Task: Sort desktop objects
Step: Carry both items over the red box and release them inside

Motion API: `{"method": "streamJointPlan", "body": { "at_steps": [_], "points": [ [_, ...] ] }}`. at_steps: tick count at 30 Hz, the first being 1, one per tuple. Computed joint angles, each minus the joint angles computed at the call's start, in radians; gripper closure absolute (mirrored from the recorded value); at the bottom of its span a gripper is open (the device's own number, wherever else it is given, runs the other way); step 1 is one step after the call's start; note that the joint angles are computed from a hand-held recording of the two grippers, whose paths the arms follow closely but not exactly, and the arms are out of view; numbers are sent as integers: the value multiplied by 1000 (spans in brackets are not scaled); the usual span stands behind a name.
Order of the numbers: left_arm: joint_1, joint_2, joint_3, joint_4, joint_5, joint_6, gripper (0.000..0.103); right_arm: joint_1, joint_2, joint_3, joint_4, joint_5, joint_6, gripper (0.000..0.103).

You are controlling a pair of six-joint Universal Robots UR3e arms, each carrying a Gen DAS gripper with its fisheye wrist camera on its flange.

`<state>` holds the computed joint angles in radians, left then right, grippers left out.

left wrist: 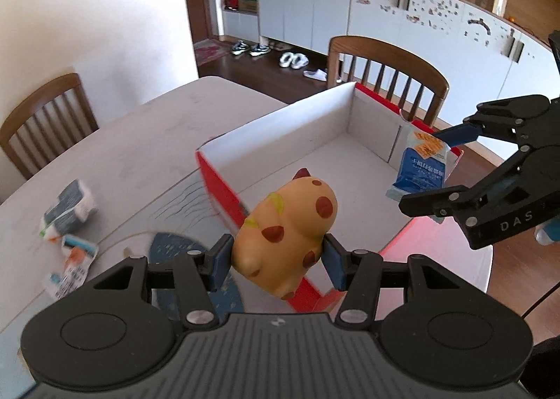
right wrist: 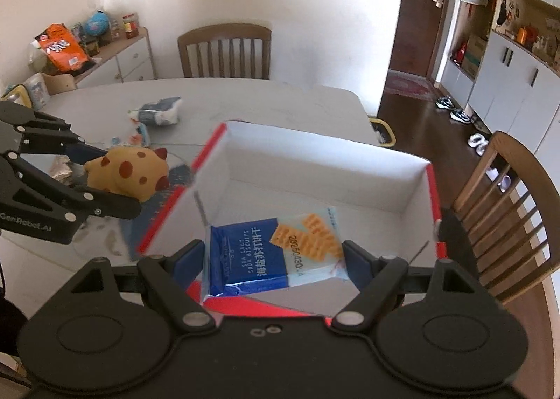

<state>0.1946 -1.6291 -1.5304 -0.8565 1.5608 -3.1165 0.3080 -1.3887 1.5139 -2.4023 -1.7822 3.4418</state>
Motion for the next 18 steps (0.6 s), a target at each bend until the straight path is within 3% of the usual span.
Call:
{"method": "streamJointPlan", "body": {
  "at_steps": [10, 18],
  "points": [
    [-24, -254, 281, -93, 2, 15, 50, -112, 11, 33, 15, 51, -75, 19],
    [-35, -468, 575, -252, -8, 43, 50, -159, 68, -14, 74, 66, -153, 19]
  ]
}}
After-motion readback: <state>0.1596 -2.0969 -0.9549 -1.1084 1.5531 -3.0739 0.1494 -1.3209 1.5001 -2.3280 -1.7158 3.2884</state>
